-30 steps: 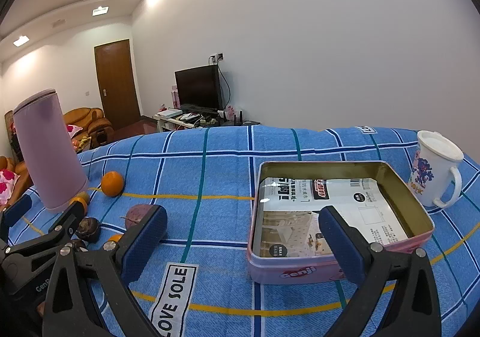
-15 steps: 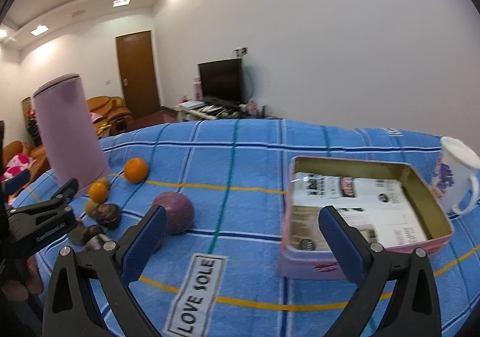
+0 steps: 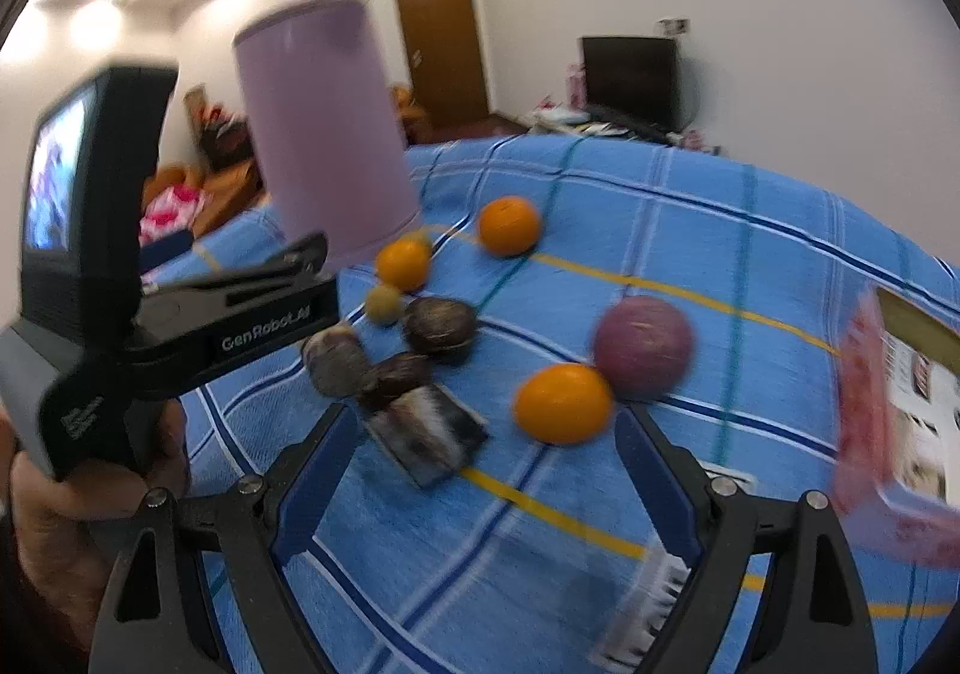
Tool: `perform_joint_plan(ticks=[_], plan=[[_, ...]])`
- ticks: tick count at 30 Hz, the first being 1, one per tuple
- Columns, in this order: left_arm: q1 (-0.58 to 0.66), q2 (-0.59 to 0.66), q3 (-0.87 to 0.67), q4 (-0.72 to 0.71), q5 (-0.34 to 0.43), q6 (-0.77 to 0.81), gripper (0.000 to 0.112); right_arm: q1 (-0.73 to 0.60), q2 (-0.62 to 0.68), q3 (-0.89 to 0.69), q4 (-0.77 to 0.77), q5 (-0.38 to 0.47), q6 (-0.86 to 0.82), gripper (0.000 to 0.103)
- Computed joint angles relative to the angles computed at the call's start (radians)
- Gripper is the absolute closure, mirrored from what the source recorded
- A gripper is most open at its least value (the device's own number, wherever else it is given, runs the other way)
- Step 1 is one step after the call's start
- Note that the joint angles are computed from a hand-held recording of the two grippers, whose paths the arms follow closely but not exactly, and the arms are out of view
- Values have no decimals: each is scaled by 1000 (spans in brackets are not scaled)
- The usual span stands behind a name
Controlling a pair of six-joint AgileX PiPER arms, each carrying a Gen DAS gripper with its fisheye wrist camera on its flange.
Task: Organize fruits
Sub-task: 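Move the right gripper to the cut sugarcane piece and close on it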
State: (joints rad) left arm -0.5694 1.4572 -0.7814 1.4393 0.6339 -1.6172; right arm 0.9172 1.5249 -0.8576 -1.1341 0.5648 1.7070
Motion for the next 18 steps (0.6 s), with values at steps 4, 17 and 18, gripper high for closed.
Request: perform_joint_plan(ticks=[4,17,18], plan=[[30,-3,5,6,-23,-3,9,-25,87,-97,89,-36,-159,37],[149,-27,-7,-84,-130,62,9,-44,15,-26,133,-121,-171,48],[157,-36,1,-80,-154,57,9,-36,-12,0,76,-125,-103,48]])
